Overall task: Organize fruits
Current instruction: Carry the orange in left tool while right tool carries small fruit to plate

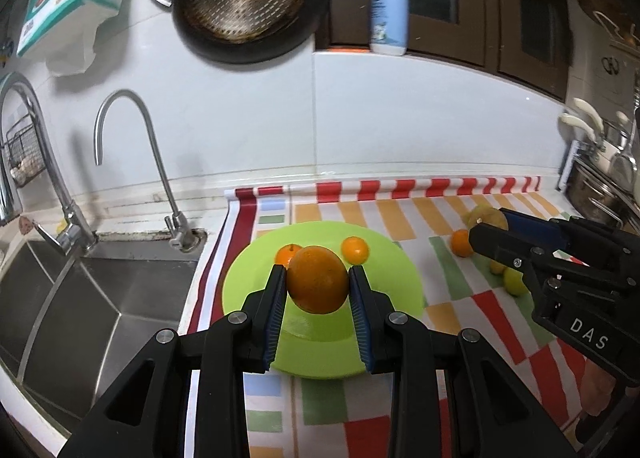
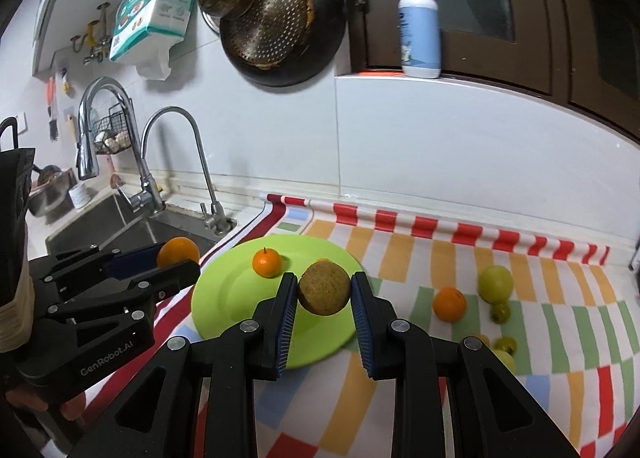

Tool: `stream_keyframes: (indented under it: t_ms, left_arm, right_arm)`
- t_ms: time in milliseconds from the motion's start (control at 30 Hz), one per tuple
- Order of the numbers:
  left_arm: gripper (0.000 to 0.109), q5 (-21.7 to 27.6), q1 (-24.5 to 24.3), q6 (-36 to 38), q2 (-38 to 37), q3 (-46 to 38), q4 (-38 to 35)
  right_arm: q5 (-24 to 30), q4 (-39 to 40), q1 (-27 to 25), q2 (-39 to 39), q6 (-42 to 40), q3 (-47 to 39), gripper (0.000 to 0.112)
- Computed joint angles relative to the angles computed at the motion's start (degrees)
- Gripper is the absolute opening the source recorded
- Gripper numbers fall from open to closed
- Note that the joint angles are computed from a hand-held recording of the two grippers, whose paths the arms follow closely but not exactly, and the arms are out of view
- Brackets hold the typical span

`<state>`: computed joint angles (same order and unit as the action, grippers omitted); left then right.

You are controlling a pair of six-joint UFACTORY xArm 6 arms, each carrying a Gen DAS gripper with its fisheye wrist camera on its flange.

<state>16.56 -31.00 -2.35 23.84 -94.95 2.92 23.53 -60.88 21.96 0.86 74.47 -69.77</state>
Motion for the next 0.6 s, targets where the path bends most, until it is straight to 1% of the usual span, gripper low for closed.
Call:
stream_keyframes:
  t_ms: [67, 267, 467, 600]
  left_arm:
    - [0.031, 1.2, 0.5, -0.6, 1.8, -2.2, 0.2]
    - [0.031, 3.4, 1.4, -1.8, 6.9, -8.2, 1.6]
    - [0.031, 5.7, 2.0, -1.5, 11.4, -13.6, 1.3]
    - [0.031, 7.5, 2.3, -0.8, 14.7, -17.5, 0.9]
  right_arm:
    - [-0.7, 0.8, -0.5, 1.8, -1.4, -1.7, 0.029]
    - [-4.2, 7.4, -2.3, 8.5, -8.8, -6.9, 0.029]
    - [-5.5, 16.4, -3.1, 14.0, -17.7, -11.0, 0.029]
    - [-5.5, 19.6, -3.6, 17.0, -21.3, -13.3, 0.029]
